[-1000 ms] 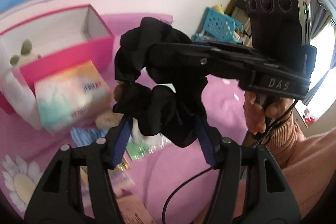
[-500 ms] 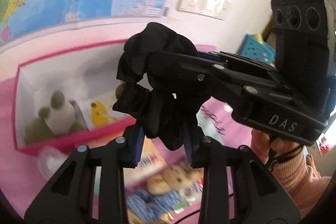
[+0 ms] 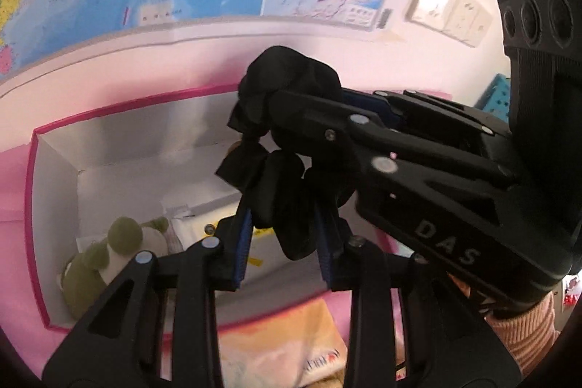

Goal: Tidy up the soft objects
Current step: 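Open the right gripper to drop the scrunchie into the box, then move the right gripper to the beige teddy bear and grasp it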

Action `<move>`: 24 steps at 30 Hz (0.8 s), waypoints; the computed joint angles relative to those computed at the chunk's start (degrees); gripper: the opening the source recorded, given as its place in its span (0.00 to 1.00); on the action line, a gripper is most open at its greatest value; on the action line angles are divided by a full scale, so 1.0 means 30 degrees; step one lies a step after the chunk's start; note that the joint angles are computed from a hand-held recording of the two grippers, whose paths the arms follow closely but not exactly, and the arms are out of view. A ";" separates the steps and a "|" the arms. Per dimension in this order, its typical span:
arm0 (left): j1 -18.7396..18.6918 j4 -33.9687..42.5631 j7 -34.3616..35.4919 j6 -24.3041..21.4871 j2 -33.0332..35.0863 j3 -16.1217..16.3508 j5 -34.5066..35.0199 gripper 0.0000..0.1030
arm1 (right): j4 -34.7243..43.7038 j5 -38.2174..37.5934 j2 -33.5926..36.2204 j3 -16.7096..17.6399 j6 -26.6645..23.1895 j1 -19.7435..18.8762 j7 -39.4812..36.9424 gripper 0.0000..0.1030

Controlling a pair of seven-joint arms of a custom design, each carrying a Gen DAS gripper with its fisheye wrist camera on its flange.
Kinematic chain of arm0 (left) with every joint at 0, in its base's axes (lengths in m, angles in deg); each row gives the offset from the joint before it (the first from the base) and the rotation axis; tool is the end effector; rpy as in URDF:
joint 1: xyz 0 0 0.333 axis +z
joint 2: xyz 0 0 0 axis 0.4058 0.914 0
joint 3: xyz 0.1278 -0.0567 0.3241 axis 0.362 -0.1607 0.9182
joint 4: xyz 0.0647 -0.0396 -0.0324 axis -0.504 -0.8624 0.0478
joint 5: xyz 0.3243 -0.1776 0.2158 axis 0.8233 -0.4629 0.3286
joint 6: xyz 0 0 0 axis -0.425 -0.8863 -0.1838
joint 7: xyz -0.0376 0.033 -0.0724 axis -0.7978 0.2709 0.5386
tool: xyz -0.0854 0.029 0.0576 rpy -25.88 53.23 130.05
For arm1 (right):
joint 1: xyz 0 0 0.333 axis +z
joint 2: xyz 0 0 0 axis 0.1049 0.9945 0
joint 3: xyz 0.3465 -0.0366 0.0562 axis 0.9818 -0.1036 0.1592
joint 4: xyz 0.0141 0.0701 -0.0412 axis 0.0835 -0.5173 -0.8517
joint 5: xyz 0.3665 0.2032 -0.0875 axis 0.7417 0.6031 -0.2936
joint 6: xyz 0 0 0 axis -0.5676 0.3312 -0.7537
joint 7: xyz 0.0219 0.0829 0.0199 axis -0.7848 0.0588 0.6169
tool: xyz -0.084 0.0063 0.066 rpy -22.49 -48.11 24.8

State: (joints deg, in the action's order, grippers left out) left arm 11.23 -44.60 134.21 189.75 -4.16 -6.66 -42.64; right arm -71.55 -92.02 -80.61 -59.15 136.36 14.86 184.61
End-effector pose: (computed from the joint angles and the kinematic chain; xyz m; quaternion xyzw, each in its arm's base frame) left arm 0.6713 -0.3104 0.5117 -0.3502 0.8797 -0.3211 0.0177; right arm 0.5978 0.1382 0.5278 -0.6017 0.6452 -0.2623 0.3908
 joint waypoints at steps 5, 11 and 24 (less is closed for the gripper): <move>-0.0856 0.0398 -0.2147 0.0636 0.0511 0.0662 0.2279 0.34 | 0.1301 -0.0678 0.1097 -0.0258 -0.2169 0.0081 0.0784 0.30; -0.0192 -0.0566 -0.1314 0.1431 -0.0128 0.0201 0.1343 0.38 | 0.0769 -0.5304 0.0395 -0.0704 -0.2318 0.0131 0.5285 0.32; 0.2149 -0.5009 0.7257 -0.0073 -0.4663 0.0110 -0.6538 0.46 | -0.5798 -0.0449 -0.5022 -0.1549 0.1685 0.2011 0.1849 0.43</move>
